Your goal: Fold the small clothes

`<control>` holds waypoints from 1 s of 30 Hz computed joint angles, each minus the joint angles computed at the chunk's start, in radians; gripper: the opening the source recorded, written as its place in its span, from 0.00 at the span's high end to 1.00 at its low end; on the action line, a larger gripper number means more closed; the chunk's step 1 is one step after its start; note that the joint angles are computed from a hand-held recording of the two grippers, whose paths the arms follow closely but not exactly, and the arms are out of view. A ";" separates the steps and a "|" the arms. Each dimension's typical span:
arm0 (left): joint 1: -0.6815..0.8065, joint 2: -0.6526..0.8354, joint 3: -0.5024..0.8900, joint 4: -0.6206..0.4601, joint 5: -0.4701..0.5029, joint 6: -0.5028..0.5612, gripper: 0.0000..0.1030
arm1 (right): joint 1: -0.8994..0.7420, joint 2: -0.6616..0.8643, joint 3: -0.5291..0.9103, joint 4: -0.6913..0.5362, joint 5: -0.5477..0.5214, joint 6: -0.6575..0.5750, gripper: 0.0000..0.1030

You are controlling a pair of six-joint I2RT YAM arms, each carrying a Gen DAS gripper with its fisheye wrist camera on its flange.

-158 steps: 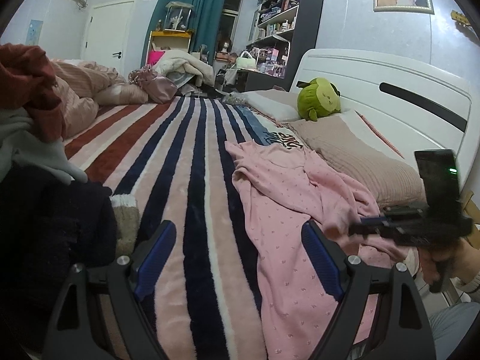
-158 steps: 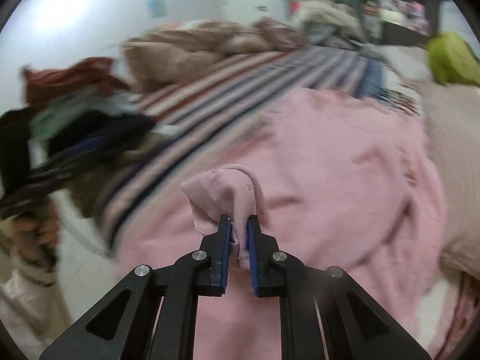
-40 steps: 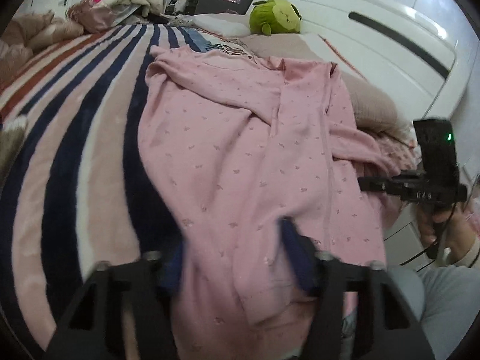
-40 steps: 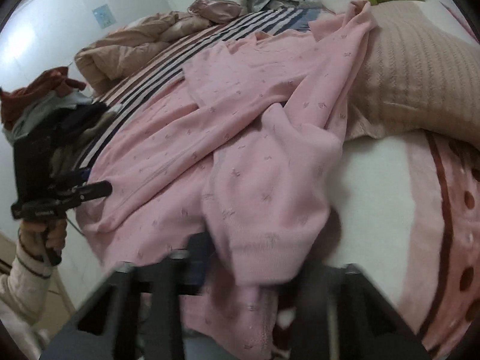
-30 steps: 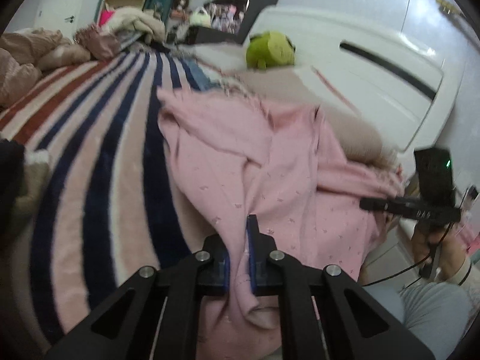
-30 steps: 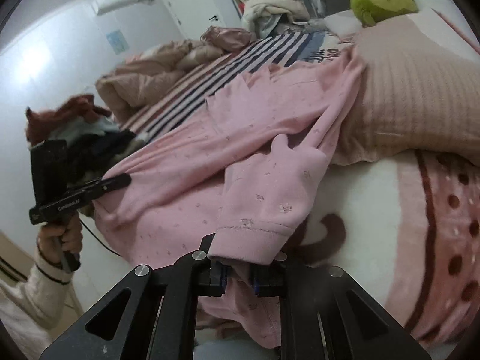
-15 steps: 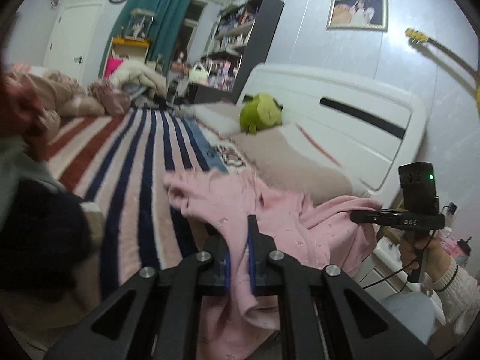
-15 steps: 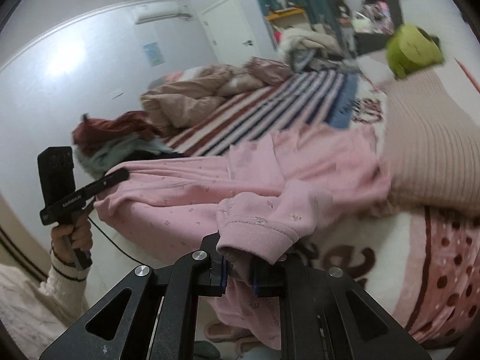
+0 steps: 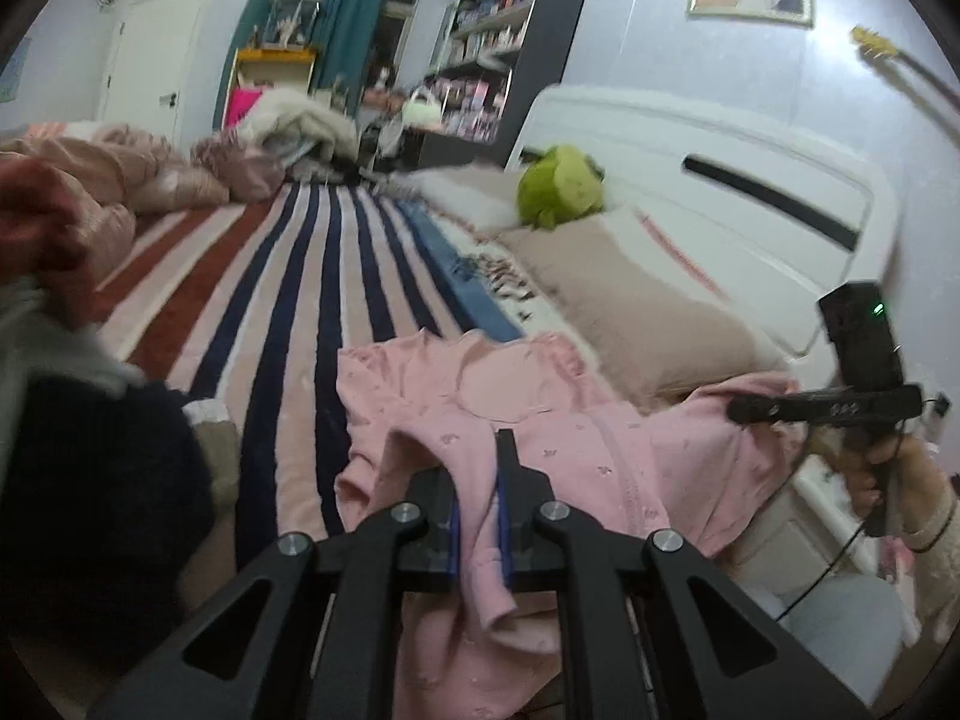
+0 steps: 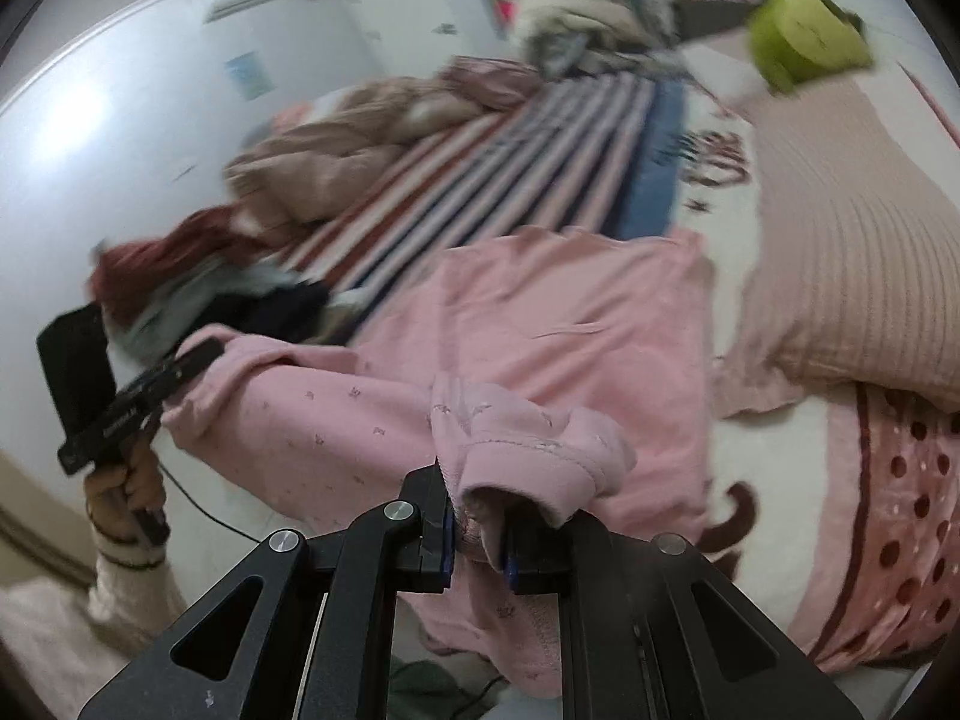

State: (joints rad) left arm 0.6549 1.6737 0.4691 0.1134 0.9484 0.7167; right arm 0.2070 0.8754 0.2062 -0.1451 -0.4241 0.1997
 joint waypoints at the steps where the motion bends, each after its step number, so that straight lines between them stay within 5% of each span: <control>1: -0.072 0.061 0.026 0.098 -0.050 -0.089 0.93 | -0.047 0.098 0.020 0.058 -0.008 -0.022 0.94; 4: -0.247 0.236 0.154 0.241 -0.201 -0.269 0.91 | -0.123 0.391 0.127 0.193 0.000 -0.056 0.94; 7: -0.372 0.415 0.336 0.264 -0.350 -0.389 0.87 | -0.172 0.722 0.289 0.276 -0.003 -0.078 0.94; 12: -0.453 0.681 0.662 0.129 -0.454 -0.435 0.83 | -0.184 1.062 0.505 0.333 -0.001 -0.090 0.94; 15: -0.451 0.765 0.786 0.024 -0.421 -0.439 0.77 | -0.217 1.157 0.582 0.328 -0.075 -0.103 0.86; 16: -0.447 0.761 0.787 0.008 -0.407 -0.435 0.73 | -0.218 1.169 0.599 0.306 -0.092 -0.115 0.81; 18: -0.433 0.715 0.736 0.007 -0.378 -0.406 0.60 | -0.220 1.159 0.599 0.268 -0.132 -0.173 0.52; 20: -0.403 0.631 0.630 0.056 -0.332 -0.369 0.32 | -0.206 1.093 0.554 0.244 -0.123 -0.222 0.38; 25: -0.327 0.404 0.382 0.089 -0.248 -0.251 0.30 | -0.122 0.793 0.346 0.235 0.027 -0.295 0.29; 30: -0.283 0.349 0.275 0.048 -0.226 -0.103 0.30 | 0.046 0.507 0.158 0.246 0.193 -0.307 0.26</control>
